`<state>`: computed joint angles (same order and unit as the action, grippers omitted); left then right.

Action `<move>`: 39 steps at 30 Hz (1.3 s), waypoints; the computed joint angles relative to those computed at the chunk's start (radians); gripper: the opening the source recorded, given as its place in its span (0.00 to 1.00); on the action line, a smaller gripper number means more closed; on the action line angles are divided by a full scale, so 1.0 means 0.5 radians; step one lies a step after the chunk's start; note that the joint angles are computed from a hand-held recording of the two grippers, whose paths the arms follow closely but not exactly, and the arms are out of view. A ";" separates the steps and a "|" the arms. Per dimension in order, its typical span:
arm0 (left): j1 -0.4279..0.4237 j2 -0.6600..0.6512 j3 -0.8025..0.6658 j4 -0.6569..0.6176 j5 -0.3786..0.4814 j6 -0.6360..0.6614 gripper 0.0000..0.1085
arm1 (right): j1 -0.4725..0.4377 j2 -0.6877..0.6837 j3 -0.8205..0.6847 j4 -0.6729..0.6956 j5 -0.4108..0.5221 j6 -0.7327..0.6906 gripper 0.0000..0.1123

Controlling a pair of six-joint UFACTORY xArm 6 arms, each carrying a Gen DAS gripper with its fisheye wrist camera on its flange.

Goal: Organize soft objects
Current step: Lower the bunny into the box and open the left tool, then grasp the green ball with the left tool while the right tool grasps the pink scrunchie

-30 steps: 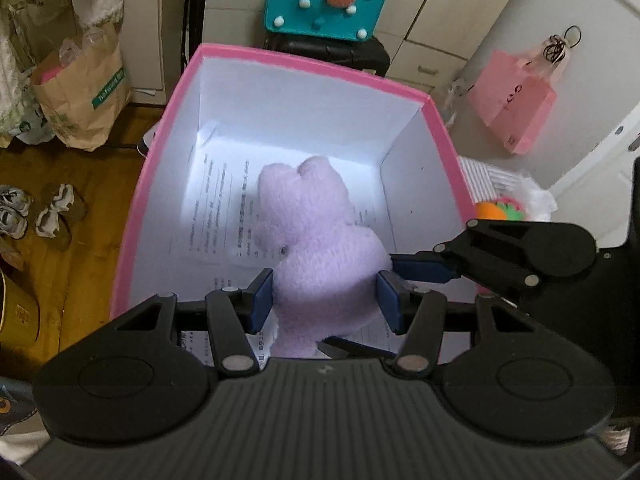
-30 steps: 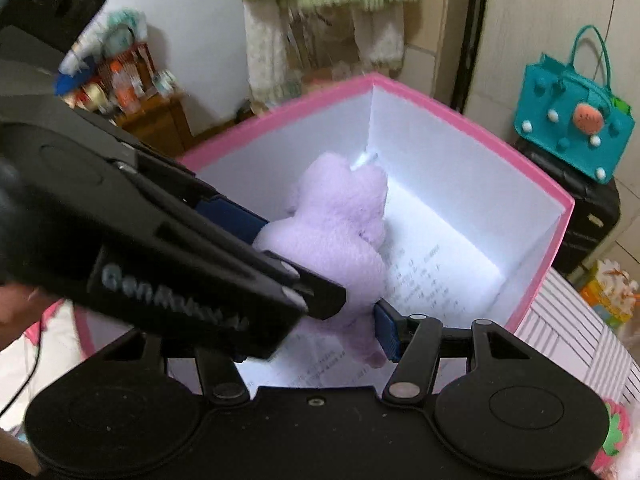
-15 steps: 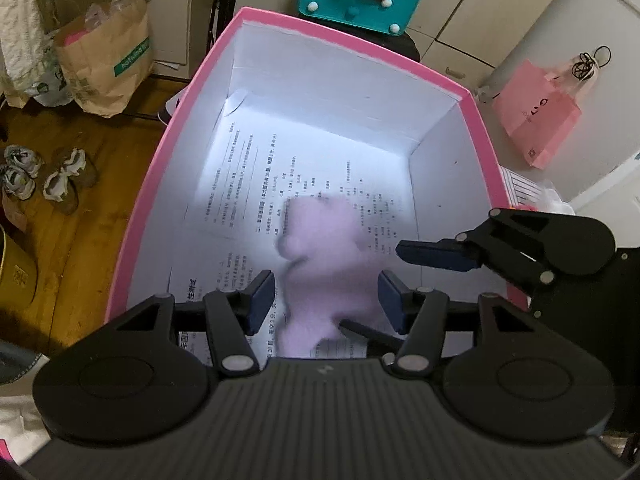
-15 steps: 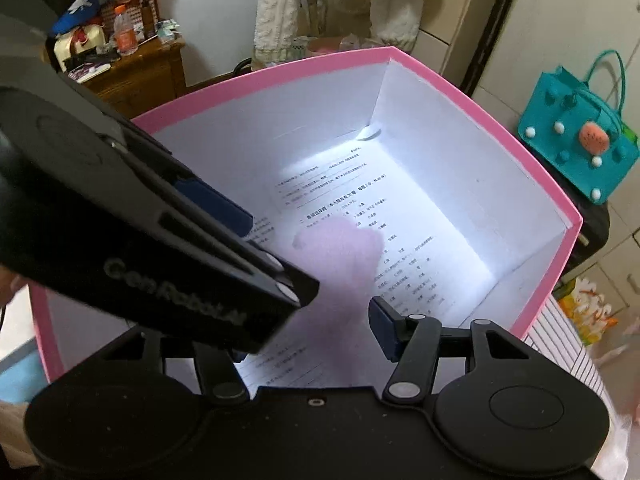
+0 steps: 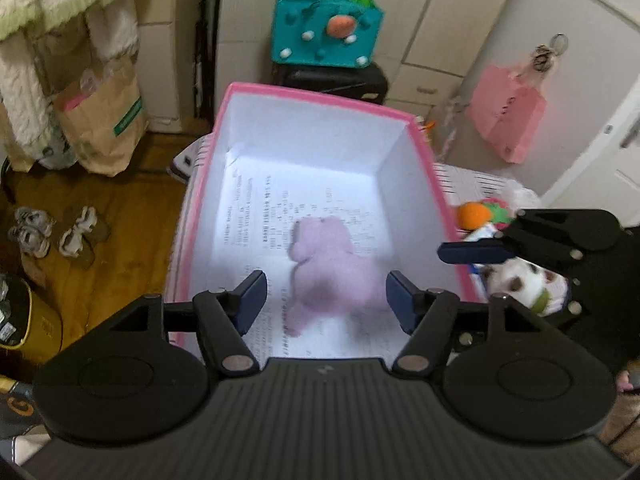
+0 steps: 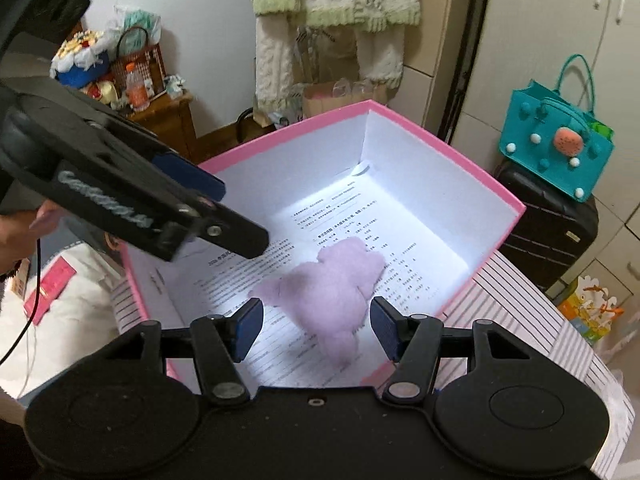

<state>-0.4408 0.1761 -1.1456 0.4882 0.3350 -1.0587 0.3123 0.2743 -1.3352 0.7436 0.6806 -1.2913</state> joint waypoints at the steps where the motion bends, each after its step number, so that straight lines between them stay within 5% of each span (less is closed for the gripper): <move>1: -0.013 -0.027 0.021 0.016 -0.011 -0.004 0.61 | -0.013 -0.037 0.029 0.022 0.008 -0.012 0.57; 19: -0.279 -0.334 0.130 0.172 0.216 -0.009 0.66 | -0.261 -0.556 0.433 0.285 0.214 -0.305 0.58; 29: -0.425 -0.289 0.006 0.143 0.363 0.099 0.70 | -0.494 -0.741 0.589 0.441 0.271 -0.540 0.60; 39: -0.545 -0.029 -0.246 -0.114 0.306 0.433 0.70 | -0.708 -0.786 0.704 0.450 0.324 -0.676 0.60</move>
<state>-0.7134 0.1616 -1.2685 0.4313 0.4883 -0.8421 -0.0416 -0.1187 -0.9833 0.9686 0.8428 -1.6290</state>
